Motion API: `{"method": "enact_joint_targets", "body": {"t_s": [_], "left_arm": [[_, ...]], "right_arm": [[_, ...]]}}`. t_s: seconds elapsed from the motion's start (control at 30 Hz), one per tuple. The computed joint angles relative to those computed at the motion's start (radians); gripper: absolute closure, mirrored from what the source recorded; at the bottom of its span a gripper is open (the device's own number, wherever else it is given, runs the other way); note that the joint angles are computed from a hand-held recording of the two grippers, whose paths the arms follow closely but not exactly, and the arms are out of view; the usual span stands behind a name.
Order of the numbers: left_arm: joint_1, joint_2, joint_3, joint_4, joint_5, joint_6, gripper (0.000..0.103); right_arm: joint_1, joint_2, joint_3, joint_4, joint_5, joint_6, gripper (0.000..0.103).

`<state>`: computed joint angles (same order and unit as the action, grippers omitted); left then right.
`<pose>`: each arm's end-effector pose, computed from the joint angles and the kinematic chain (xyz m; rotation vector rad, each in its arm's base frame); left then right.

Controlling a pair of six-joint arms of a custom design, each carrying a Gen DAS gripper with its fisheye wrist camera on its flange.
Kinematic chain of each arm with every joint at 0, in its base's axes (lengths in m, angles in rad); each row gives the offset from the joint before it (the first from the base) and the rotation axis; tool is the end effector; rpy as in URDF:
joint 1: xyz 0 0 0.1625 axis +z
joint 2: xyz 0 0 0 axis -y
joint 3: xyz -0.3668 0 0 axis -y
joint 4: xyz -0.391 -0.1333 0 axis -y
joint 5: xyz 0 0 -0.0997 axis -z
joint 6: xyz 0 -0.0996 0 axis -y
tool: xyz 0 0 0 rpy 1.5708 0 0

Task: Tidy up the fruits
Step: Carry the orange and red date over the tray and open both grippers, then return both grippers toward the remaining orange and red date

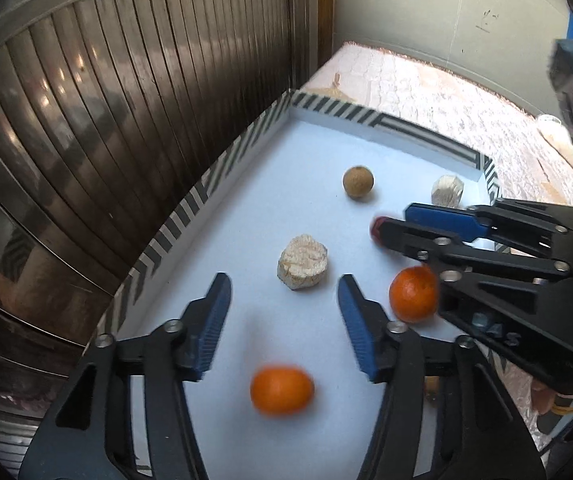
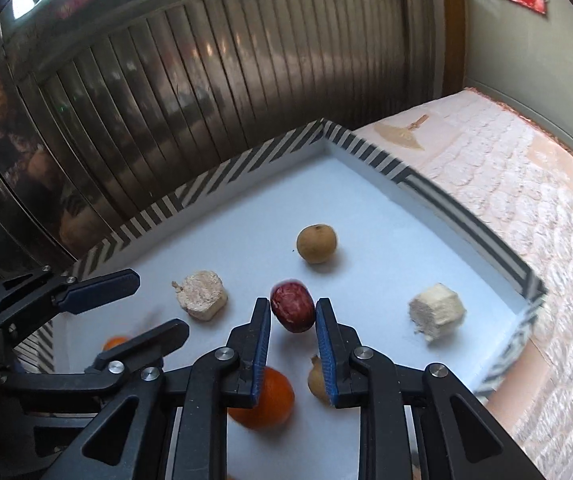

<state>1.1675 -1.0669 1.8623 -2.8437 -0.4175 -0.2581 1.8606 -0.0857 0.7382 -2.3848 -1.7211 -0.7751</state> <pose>-0.0126 -0.6012 0.2144 -0.1729 2.0440 -0.8943 0.3393 -0.7236 -0.1247 1.4831 -2.5524 0.1785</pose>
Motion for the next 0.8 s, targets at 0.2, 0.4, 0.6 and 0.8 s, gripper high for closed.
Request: {"method": "enact_joint_targets", "body": {"t_s": [0.2, 0.4, 0.6, 0.8], "left_arm": [[-0.025, 0.007, 0.002, -0.008, 0.012, 0.004, 0.040], [-0.055, 0.044, -0.018, -0.074, 0.008, 0.046, 0.040], [-0.093, 0.127, -0.082, -0.144, -0.032, 0.129, 0.040], [-0.118, 0.225, -0.177, -0.157, -0.095, 0.182, 0.040]], "right_arm": [[-0.010, -0.084, 0.113, -0.063, 0.039, 0.007, 0.076], [-0.030, -0.202, 0.288, -0.203, 0.052, 0.007, 0.076], [-0.064, -0.327, 0.470, -0.391, -0.002, -0.002, 0.075], [-0.110, -0.427, 0.577, -0.480, -0.038, 0.027, 0.069]]}}
